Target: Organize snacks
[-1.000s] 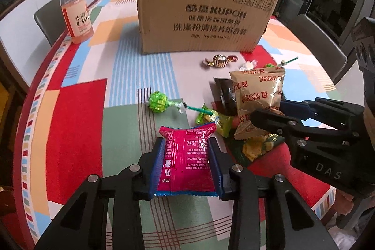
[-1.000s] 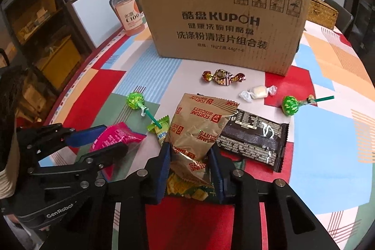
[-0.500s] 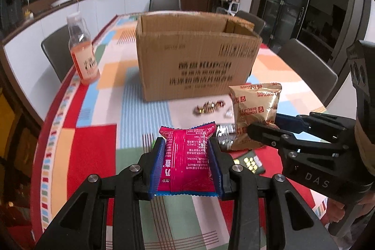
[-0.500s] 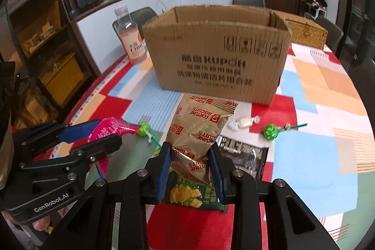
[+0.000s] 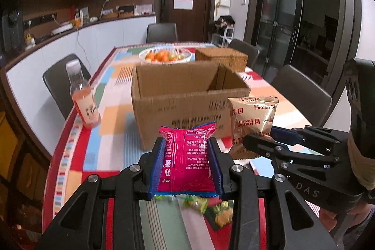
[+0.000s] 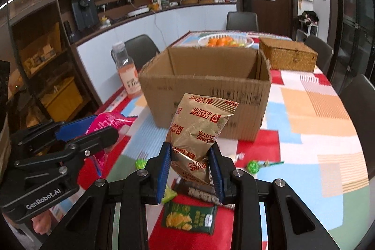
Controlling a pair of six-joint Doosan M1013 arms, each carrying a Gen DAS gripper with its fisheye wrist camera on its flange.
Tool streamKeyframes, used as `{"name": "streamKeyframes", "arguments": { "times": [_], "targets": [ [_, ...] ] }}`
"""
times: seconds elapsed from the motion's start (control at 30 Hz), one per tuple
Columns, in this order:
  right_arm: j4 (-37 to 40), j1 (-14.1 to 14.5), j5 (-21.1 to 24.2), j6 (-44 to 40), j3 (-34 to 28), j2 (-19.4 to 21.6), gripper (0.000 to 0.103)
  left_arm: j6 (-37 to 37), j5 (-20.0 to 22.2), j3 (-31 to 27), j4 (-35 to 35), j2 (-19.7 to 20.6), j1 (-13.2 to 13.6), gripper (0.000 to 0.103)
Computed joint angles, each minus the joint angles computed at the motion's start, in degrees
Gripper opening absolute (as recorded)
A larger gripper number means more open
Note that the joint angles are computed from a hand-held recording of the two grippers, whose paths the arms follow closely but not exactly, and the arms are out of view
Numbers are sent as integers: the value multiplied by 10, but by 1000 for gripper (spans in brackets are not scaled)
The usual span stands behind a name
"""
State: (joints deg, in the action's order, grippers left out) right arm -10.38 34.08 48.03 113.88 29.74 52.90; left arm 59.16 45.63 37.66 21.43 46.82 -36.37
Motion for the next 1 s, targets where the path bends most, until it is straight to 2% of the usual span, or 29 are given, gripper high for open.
{"name": "streamKeyframes", "arguments": {
  "times": [0.13, 0.2, 0.27, 0.4, 0.57, 0.73, 0.87, 1.0],
  "targets": [
    [-12, -1, -13, 9, -11, 1, 33, 4, 1, -29, 13, 11, 0, 29],
    [-19, -1, -14, 13, -23, 5, 33, 3, 2, -46, 18, 18, 1, 29],
    [-21, -2, -19, 16, -31, 8, 33, 12, 8, -68, 14, 28, 2, 22],
    [-21, -5, -13, 17, -59, 20, 33, 17, 14, -82, 2, 35, 6, 21],
    [-16, -4, -6, 12, -64, 24, 33, 40, 31, -81, -36, 37, 9, 22],
    [5, -3, 8, -8, -58, 26, 33, 31, 55, -59, -64, 30, 10, 29],
    [35, -4, 28, -26, -50, 28, 33, 15, 83, -47, -78, 28, 10, 41],
    [58, -5, 41, -36, -31, 26, 33, 6, 117, -42, -84, 32, 9, 45]
  ]
}}
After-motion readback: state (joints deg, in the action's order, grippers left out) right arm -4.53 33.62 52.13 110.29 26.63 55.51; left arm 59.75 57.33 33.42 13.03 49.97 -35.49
